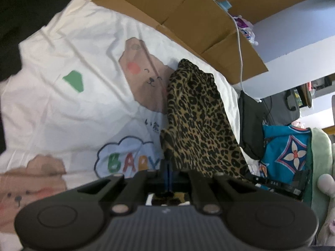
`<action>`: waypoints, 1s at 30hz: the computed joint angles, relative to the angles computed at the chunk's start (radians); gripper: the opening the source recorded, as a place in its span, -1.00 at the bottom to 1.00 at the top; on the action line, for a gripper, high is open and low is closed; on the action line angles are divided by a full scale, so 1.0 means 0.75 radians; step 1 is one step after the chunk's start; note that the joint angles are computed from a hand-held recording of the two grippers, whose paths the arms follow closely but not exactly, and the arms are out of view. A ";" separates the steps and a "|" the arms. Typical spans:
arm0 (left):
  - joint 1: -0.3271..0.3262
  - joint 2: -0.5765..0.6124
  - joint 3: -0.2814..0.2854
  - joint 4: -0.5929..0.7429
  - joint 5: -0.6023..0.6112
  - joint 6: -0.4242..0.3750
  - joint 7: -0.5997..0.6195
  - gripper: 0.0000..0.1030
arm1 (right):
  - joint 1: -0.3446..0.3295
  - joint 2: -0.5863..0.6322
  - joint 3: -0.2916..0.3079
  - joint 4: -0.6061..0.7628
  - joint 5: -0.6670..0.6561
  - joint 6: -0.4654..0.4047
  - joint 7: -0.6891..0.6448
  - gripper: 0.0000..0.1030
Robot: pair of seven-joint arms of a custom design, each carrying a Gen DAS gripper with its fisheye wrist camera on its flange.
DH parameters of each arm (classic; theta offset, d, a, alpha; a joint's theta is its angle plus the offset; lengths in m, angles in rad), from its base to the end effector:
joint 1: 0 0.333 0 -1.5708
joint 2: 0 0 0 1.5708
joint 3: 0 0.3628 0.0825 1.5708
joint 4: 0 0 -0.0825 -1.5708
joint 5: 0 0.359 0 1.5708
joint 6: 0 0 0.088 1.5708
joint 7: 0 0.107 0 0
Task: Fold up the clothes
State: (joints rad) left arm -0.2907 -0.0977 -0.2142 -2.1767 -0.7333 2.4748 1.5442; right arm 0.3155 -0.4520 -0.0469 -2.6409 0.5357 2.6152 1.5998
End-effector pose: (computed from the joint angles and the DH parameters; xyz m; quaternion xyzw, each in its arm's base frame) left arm 0.4570 -0.2544 0.5329 0.6748 -0.6643 0.2912 0.1363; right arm 0.3687 0.0882 0.4906 -0.6196 0.7349 0.0318 0.2739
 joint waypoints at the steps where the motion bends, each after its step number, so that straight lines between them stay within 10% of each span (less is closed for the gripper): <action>1: 0.000 -0.020 0.000 -0.021 -0.003 -0.001 -0.007 -0.98 | 0.001 -0.017 -0.001 -0.009 -0.002 -0.017 -0.001 -0.93; 17: -0.075 -0.119 0.050 -0.360 -0.344 0.133 0.159 -0.99 | -0.001 -0.011 -0.022 -0.122 0.056 -0.051 -0.078 -0.93; 22: -0.085 -0.045 0.007 -0.367 -0.423 0.199 0.242 -0.32 | -0.007 0.030 -0.020 -0.128 0.063 -0.033 -0.116 -0.92; 30: -0.085 0.100 -0.051 -0.342 -0.523 0.253 0.431 -0.16 | -0.017 0.074 0.013 -0.136 0.041 0.004 -0.110 -0.80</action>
